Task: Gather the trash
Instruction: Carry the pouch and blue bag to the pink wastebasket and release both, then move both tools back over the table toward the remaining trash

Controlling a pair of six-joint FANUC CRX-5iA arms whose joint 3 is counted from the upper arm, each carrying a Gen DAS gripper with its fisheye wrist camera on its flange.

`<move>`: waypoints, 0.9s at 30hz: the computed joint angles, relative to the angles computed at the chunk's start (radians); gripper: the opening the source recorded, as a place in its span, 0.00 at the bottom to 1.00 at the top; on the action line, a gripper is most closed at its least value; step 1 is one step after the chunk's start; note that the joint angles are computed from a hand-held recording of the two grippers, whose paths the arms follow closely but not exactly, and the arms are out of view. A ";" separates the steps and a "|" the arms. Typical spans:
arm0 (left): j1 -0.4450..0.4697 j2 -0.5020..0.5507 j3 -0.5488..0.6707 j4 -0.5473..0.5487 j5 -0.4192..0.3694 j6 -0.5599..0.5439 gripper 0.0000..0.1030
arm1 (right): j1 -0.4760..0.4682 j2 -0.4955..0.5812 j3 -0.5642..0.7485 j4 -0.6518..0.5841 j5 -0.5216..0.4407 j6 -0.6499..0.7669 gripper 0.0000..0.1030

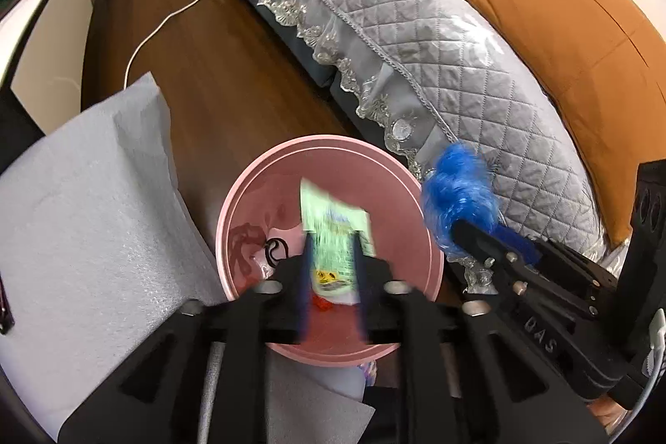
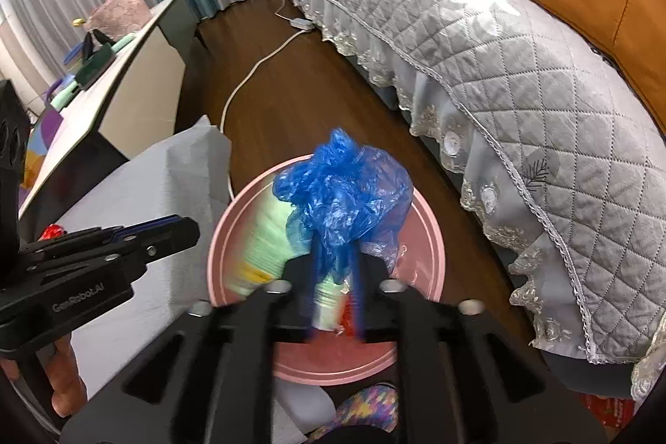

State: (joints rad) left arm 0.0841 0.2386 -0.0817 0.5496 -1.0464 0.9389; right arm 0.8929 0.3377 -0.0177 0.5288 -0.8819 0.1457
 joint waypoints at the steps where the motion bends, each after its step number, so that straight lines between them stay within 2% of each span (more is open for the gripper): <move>1: -0.001 0.001 0.007 -0.023 0.006 0.030 0.66 | -0.001 0.000 -0.006 0.013 0.000 -0.027 0.65; 2: -0.002 -0.008 0.002 -0.039 0.030 0.054 0.76 | -0.004 0.000 -0.008 0.014 -0.006 -0.038 0.65; 3: 0.001 -0.019 -0.012 -0.039 0.057 0.061 0.78 | -0.007 -0.001 -0.007 0.006 -0.007 -0.034 0.68; 7: 0.021 -0.021 -0.007 -0.076 0.042 0.092 0.79 | -0.007 -0.004 -0.009 0.003 -0.016 -0.044 0.70; 11: 0.041 -0.062 -0.053 -0.087 0.077 0.090 0.79 | 0.005 -0.005 -0.006 0.035 -0.029 -0.065 0.75; 15: 0.065 -0.096 -0.081 -0.092 0.066 0.089 0.79 | 0.035 0.002 0.012 0.083 -0.064 -0.067 0.85; 19: 0.121 -0.179 -0.158 -0.026 0.074 0.030 0.79 | 0.070 -0.007 0.001 0.181 -0.085 -0.117 0.92; 21: 0.152 -0.224 -0.192 -0.008 0.078 0.006 0.83 | 0.089 -0.018 -0.012 0.243 -0.083 -0.147 0.95; 23: 0.199 -0.283 -0.234 0.007 0.081 -0.022 0.84 | 0.110 -0.022 -0.011 0.295 -0.100 -0.162 0.95; 27: 0.331 -0.415 -0.330 0.055 0.068 -0.151 0.84 | 0.173 -0.040 -0.002 0.404 -0.111 -0.240 0.95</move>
